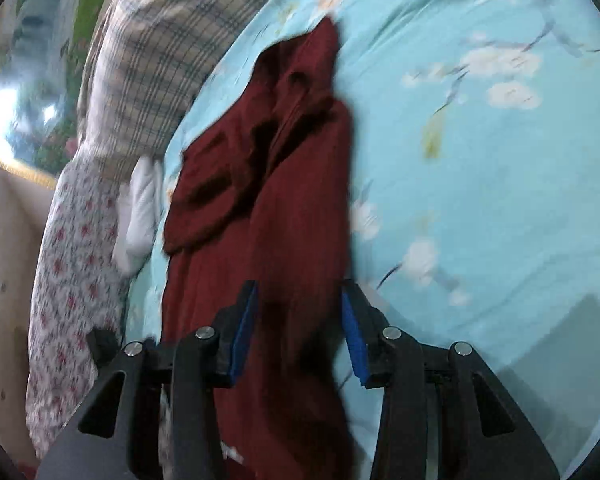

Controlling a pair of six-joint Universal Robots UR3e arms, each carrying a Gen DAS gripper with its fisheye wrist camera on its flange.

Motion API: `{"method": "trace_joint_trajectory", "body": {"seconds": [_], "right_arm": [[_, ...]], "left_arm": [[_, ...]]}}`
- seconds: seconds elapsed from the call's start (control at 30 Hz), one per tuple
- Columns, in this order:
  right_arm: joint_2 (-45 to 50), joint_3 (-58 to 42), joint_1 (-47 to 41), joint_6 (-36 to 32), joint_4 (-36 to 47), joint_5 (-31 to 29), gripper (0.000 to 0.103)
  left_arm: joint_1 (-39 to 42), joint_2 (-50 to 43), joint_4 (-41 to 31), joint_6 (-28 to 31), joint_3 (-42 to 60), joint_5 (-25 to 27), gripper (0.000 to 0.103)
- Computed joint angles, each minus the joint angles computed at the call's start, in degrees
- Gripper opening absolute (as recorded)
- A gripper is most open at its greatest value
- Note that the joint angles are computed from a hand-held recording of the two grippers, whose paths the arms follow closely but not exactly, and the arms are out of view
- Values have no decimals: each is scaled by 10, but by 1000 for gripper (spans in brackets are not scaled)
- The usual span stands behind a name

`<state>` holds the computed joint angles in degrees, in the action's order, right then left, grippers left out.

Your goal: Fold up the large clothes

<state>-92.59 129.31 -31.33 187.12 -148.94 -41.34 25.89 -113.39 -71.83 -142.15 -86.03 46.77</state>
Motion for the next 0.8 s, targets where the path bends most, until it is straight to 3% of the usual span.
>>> {"method": "trace_joint_trajectory", "body": {"seconds": [0.13, 0.27, 0.37, 0.5, 0.57, 0.63, 0.7, 0.8], "right_arm": [[-78, 56, 2, -70, 66, 15, 42], [-145, 122, 10, -86, 57, 32, 42], [-144, 139, 33, -69, 10, 31, 42], [-119, 144, 74, -43, -57, 4, 36], [-129, 153, 69, -46, -55, 1, 27], [-130, 161, 58, -45, -52, 4, 18], [-133, 169, 50, -46, -53, 7, 12], [-168, 174, 45, -63, -34, -1, 9]], "left_arm": [[7, 36, -6, 49, -46, 4, 71], [17, 61, -54, 118, -66, 4, 71], [21, 71, -85, 154, -68, 5, 71], [27, 76, -105, 175, -73, 5, 54], [34, 81, -93, 177, -86, 6, 44], [42, 71, -94, 173, -80, 6, 25], [47, 59, -100, 165, -71, 4, 12], [54, 78, -93, 174, -90, 1, 9]]}}
